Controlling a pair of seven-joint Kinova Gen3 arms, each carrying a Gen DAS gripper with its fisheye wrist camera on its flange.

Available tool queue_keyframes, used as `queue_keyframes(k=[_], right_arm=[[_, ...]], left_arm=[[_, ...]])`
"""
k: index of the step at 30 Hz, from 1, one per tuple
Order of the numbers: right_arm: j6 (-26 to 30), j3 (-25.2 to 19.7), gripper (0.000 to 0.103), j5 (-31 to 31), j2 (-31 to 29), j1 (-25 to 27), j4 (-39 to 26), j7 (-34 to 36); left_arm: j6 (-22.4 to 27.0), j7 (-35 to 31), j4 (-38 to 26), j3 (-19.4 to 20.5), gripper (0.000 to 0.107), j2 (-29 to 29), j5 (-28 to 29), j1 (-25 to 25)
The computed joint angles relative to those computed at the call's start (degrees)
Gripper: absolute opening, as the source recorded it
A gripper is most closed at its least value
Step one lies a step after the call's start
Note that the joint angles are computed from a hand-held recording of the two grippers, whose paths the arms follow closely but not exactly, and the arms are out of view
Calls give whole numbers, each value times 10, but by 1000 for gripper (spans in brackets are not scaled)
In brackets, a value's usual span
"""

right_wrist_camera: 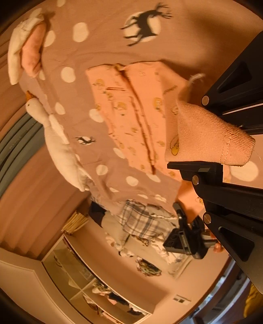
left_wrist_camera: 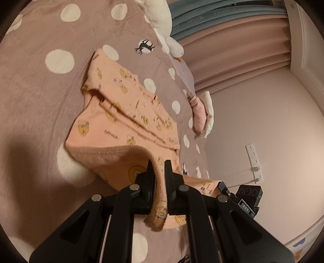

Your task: Fold small clothes

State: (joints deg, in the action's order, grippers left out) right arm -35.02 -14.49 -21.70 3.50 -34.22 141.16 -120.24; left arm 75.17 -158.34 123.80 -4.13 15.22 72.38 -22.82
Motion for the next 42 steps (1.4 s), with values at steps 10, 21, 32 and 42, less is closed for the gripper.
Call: queue_keyframes(k=[10,21,32,42], right_arm=[[1,33,5,94,16,68,-49,-46],[147,46,5,217,95,157,-214,-130],[403,42,10,193,233,222,-419,-125],[346,-127,37,146,228,377,-353,-42]], left_arm=[[-43,46,-86,29,6,25,49,39],[-153,161,-246,83,6,133,74,76],[-280,316,-359,108,7,209,-53,104],[-224,374,-397,152,29,236,-184,82]])
